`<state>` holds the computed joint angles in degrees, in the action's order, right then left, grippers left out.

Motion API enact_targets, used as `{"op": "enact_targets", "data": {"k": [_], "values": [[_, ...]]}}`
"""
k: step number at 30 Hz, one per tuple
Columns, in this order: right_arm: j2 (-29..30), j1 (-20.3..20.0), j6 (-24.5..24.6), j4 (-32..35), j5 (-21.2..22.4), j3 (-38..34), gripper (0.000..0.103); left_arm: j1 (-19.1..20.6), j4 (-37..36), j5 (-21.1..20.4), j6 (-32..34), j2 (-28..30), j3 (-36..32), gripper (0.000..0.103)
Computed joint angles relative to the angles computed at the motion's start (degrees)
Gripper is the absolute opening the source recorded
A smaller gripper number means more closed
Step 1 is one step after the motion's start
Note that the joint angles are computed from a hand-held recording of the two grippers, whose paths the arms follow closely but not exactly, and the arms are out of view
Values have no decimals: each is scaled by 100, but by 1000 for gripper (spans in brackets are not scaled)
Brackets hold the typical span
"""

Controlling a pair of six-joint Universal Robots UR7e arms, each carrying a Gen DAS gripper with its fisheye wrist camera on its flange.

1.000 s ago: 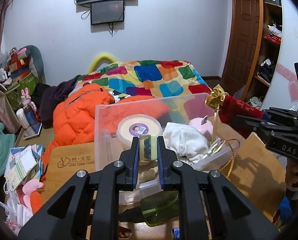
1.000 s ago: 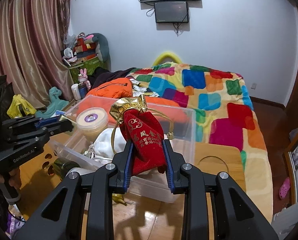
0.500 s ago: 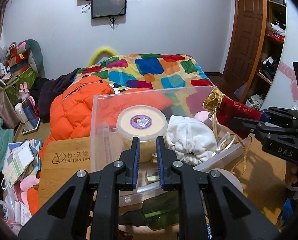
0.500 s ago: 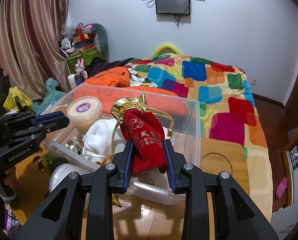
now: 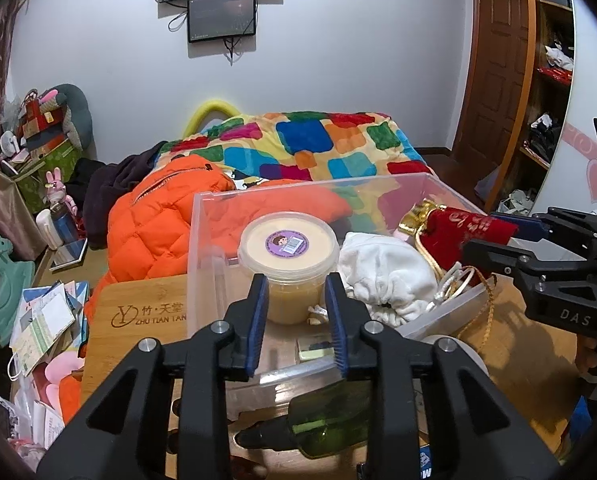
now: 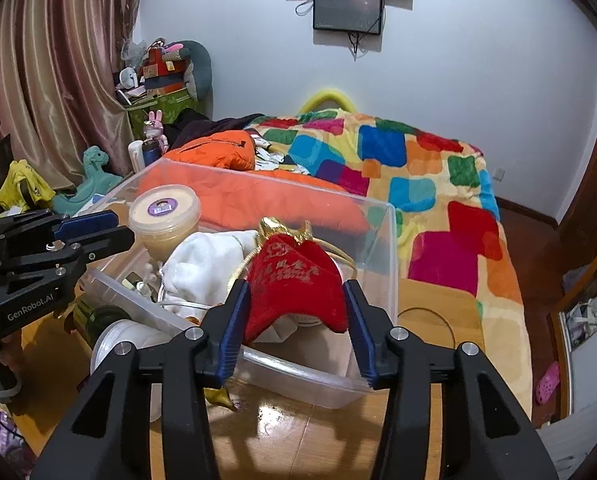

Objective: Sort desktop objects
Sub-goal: 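Carry the red pouch and small green-and-cream box over the clear box, then open the right gripper to drop the pouch while the left drops the small box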

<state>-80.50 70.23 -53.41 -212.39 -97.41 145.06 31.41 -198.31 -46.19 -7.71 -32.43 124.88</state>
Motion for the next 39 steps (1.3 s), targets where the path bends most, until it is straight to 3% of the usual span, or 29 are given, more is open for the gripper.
{"op": "enact_targets", "data": {"k": [2,4,11,13,18,21,39], "values": [[2,34,-27,-69,-16,24,46,-25,-28,28,-11,-8,12,33],[-6,51,-32,-139,-13,49,51,-62,-108,106,8,1,35,43],[-20,114,-78,-414,-33,157,60,-139,-152,176,37,-36,97,45],[34,155,-95,-607,-88,195,68,-177,-198,220,32,-40,128,51],[46,184,-163,-906,-76,308,72,-297,-317,334,81,-47,204,54],[21,187,-165,-993,-80,360,79,-374,-417,448,87,-40,263,64],[-536,-23,31,-763,57,832,84,-806,-888,621,-150,-209,869,92]]}}
